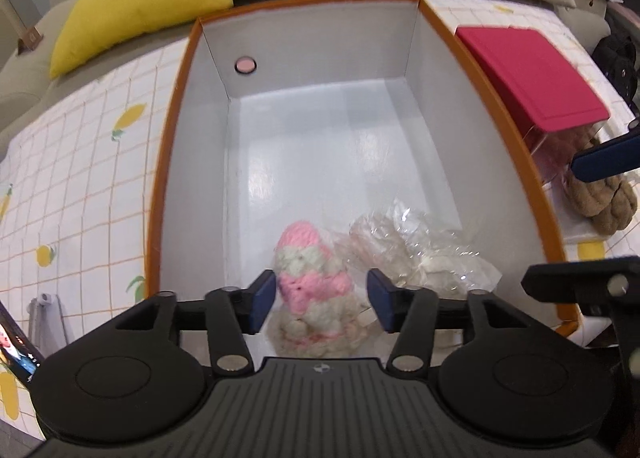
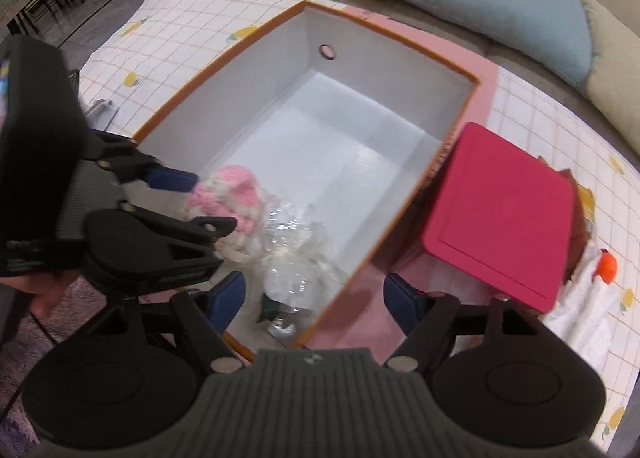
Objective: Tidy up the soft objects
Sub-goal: 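Open the left gripper releasing the toy into the box while the right releases the bag, then move the right gripper to the white cloth while the left moves to the brown towel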
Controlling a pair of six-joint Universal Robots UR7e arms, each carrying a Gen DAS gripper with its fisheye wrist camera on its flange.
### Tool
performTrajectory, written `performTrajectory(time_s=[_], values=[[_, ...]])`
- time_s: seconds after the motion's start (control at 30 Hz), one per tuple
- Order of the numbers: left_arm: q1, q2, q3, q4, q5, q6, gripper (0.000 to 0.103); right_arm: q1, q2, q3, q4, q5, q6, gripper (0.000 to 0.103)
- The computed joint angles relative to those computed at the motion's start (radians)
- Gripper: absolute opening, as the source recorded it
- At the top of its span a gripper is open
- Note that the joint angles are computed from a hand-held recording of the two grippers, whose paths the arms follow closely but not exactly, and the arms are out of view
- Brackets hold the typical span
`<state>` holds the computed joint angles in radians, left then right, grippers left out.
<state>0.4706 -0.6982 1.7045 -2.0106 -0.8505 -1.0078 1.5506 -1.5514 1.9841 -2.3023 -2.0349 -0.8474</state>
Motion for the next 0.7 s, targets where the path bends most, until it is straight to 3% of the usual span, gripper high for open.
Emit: performTrajectory(time_s=[0.23,0.37,0.57,0.7], values=[[-0.066,-0.018,0.002,0.027,0.059,-0.059,0.066,-0.042,-0.046,0.005,-0.035,0.032,-0.002,0.076],[-0.112,-0.024,0.019,-0.022,0.113,-0.082,0.066,-0.081,-0.099,0.033,-0.085,0.076,-0.022,0.076],[-0.177,0.006,0.054,-0.256,0.181,0.008,0.066,-0.179,-0.22,0.11,-0.207,0.21,-0.082,0.077],[-0.197,0.053,0.061,-0.451,0.183,0.102,0.065,-0.268,-0.3,0.166,-0.299,0.312,-0.115,0.077]])
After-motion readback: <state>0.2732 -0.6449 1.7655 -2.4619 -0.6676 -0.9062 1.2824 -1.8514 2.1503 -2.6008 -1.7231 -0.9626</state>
